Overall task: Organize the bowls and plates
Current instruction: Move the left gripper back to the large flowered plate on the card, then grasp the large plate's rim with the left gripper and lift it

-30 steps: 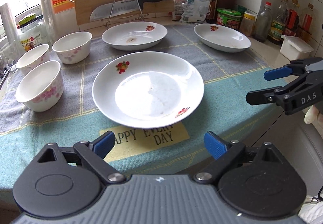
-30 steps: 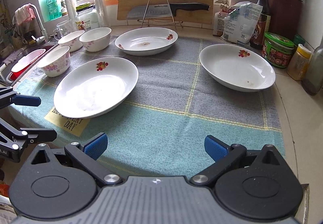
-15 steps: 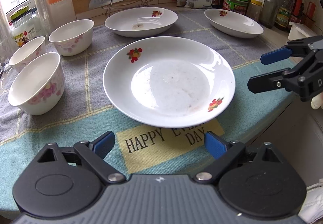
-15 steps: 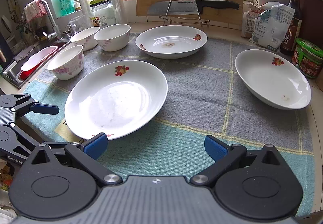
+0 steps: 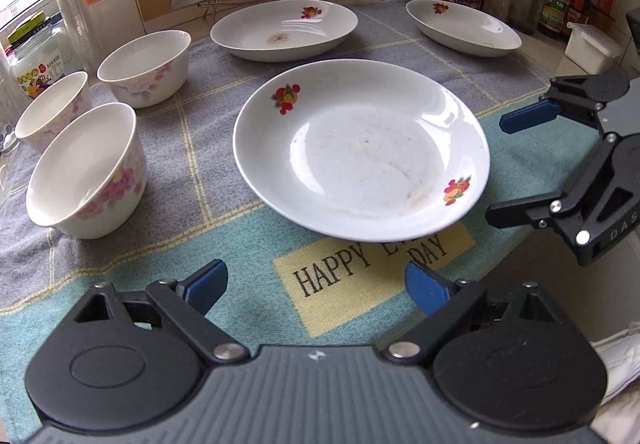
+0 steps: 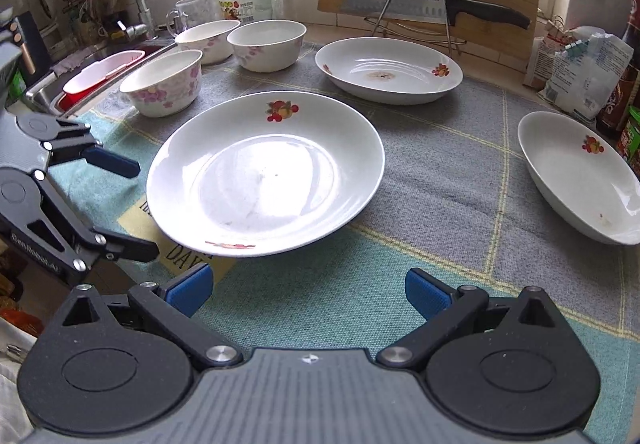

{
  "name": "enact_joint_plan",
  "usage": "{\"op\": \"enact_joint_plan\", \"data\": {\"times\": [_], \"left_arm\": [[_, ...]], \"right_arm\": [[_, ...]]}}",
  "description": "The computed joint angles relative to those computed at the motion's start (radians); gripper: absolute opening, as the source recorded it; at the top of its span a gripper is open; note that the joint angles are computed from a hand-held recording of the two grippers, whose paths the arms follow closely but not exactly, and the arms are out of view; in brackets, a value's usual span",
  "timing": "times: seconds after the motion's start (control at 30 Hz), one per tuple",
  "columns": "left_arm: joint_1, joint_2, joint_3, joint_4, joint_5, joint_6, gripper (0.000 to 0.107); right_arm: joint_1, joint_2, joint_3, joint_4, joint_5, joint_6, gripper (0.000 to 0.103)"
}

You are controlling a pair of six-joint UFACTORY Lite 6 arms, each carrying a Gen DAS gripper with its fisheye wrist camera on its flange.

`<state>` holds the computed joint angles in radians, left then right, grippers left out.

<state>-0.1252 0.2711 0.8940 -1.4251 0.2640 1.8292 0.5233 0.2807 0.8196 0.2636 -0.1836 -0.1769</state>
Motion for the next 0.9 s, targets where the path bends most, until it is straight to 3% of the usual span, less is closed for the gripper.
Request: {"op": "enact_joint_plan", "data": {"times": [0.07, 0.2, 0.3, 0.5, 0.9], "left_arm": [[0.020, -0.007, 0.024, 0.059, 0.020, -0.053, 0.095], [0.037, 0.021, 0.104, 0.123, 0.056, -0.127, 0.095], [0.035, 0.063, 0.182, 0.164, 0.081, -0.176, 0.095], [0.025, 0.218, 0.412, 0.335, 0.160, -0.375, 0.095], [-0.009, 0.568, 0.931, 0.706, 0.365, -0.763, 0.093]], "right_arm": [[0.015, 0.035, 0.020, 0.020, -0.015, -0.040, 0.103], [0.021, 0.110, 0.063, -0.175, -0.050, 0.131, 0.103], [0.040, 0.142, 0.079, -0.090, -0.085, 0.023, 0.103], [0.032, 0.146, 0.059, -0.175, -0.137, 0.090, 0.103], [0.068, 0.148, 0.081, 0.031, -0.109, -0.073, 0.103]]}}
